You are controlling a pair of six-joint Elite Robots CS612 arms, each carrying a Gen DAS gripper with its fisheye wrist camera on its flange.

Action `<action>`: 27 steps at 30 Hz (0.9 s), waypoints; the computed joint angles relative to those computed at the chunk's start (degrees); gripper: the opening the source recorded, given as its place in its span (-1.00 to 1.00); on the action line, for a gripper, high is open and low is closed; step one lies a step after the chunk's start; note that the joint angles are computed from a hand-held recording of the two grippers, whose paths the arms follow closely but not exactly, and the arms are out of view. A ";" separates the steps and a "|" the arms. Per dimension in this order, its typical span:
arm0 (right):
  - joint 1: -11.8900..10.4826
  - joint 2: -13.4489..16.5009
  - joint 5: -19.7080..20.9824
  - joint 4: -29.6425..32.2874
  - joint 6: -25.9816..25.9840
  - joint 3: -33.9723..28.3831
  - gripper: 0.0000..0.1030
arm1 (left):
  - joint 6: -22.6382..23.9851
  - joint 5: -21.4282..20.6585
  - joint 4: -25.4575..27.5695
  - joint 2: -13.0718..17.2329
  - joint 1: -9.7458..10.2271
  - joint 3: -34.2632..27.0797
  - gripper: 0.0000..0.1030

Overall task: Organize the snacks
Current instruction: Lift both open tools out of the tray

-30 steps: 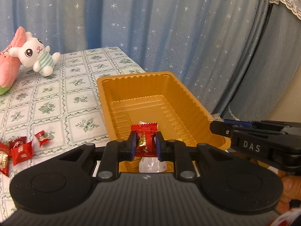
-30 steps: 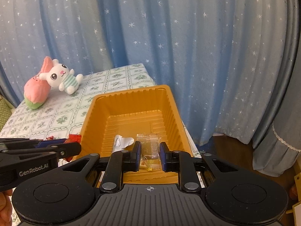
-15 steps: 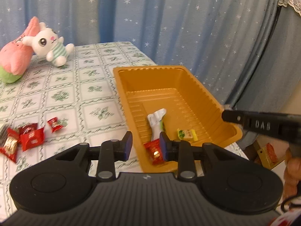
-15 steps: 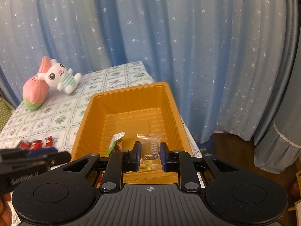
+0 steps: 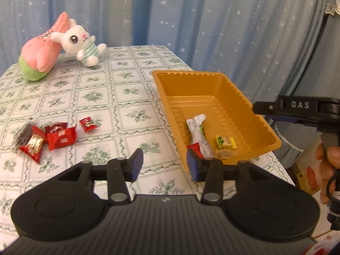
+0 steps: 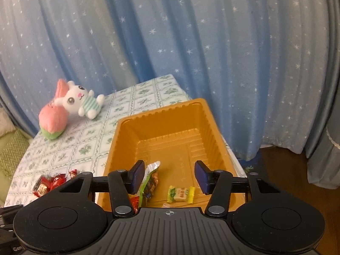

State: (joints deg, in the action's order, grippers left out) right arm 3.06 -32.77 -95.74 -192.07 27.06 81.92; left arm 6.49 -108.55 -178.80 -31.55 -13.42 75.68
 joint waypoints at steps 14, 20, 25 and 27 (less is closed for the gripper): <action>2.14 -4.98 -2.25 -1.89 5.58 7.60 0.02 | -0.76 1.92 -5.71 -4.08 1.67 7.09 0.11; 4.12 -6.19 -2.04 -3.01 5.37 9.35 0.02 | -1.30 2.82 -8.17 -5.92 2.88 10.16 0.22; 5.58 -6.58 -1.36 -2.46 4.73 9.63 0.02 | -1.76 3.60 -10.03 -7.08 3.98 12.07 0.27; 6.09 -6.54 -1.22 -2.05 4.46 9.44 0.03 | -2.06 4.04 -10.53 -7.40 4.38 12.58 0.29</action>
State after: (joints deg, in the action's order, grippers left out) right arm 9.15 -39.31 -96.95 -194.12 31.52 91.36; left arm 4.43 -104.51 -189.33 -38.95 -9.04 88.26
